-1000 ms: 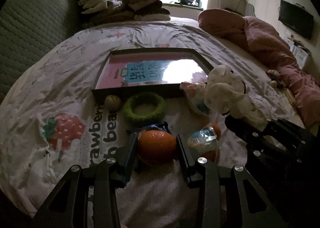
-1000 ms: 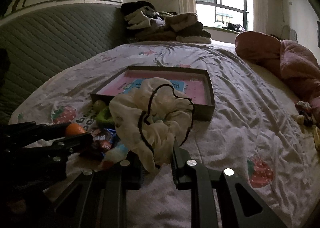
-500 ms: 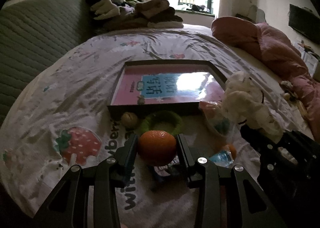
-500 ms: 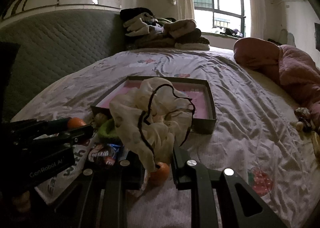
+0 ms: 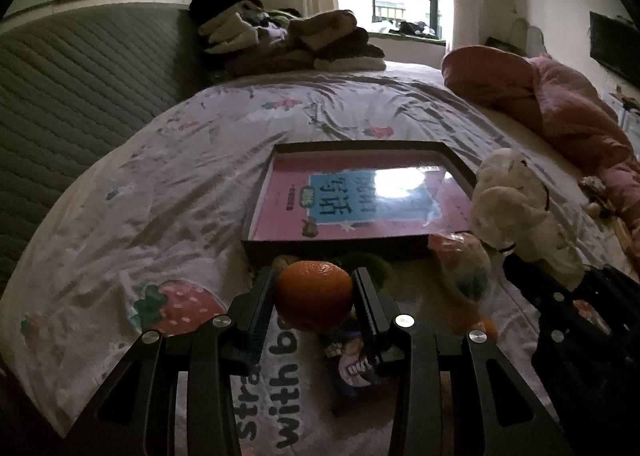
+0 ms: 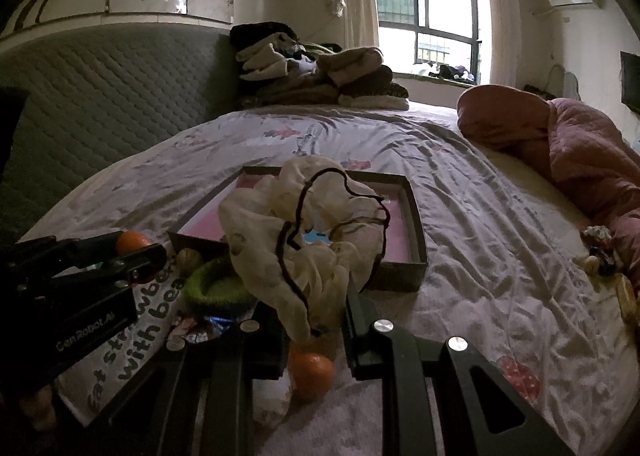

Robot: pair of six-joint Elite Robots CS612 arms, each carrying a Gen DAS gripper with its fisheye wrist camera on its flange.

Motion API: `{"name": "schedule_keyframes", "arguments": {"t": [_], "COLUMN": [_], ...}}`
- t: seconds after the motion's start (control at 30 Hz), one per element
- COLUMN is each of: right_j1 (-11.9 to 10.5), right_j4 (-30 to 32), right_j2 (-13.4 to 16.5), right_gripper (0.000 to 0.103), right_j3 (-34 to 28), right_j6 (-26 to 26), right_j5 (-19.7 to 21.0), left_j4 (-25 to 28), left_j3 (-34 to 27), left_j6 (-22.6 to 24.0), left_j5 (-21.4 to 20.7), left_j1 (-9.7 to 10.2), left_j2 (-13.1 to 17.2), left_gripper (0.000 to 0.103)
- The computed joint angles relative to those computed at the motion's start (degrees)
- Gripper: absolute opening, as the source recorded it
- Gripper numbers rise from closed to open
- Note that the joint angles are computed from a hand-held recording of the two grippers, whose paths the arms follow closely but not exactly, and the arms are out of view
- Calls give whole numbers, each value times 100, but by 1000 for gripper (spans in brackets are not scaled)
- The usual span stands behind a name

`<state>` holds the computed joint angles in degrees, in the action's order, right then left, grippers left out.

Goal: Organize objects
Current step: 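Carry the mandarin with left gripper over the tray while right gripper carries the scrunchie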

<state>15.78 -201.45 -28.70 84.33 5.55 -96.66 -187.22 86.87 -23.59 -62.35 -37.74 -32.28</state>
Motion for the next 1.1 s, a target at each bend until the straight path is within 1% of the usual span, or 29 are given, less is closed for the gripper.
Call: {"name": "schedule_keyframes", "arguments": {"t": [0.1, 0.23, 0.33, 0.53, 0.6, 0.67, 0.73, 0.87, 0.93, 1.1], "right_j1": [-8, -5, 6, -11, -7, -5, -15, -25, -25, -53], "right_j4": [41, 151, 188, 360, 409, 476, 554, 669, 662, 826], "right_j2": [10, 26, 42, 72, 91, 115, 131, 156, 171, 233], "right_gripper": [22, 22, 22, 22, 22, 22, 22, 22, 22, 22], "right_j3": [-49, -130, -200, -363, -444, -519, -574, -689, -733, -941], "right_j6": [56, 65, 42, 73, 69, 100, 124, 136, 116, 74], "right_j5": [-27, -129, -243, -289, -333, -386, -373, -430, -450, -435], "left_j4": [62, 91, 75, 190, 202, 267, 366, 519, 565, 800], "left_j3": [-64, -116, -185, -410, -505, -601, -695, -858, -949, -1218], "left_j6": [-4, -20, 34, 104, 158, 201, 160, 128, 154, 33], "left_j5": [50, -4, 76, 121, 199, 294, 221, 347, 478, 388], "left_j1": [3, 27, 27, 59, 64, 66, 100, 119, 118, 190], "left_j2": [25, 31, 51, 117, 160, 200, 226, 280, 321, 410], "left_gripper": [40, 40, 40, 40, 40, 40, 40, 40, 40, 40]}}
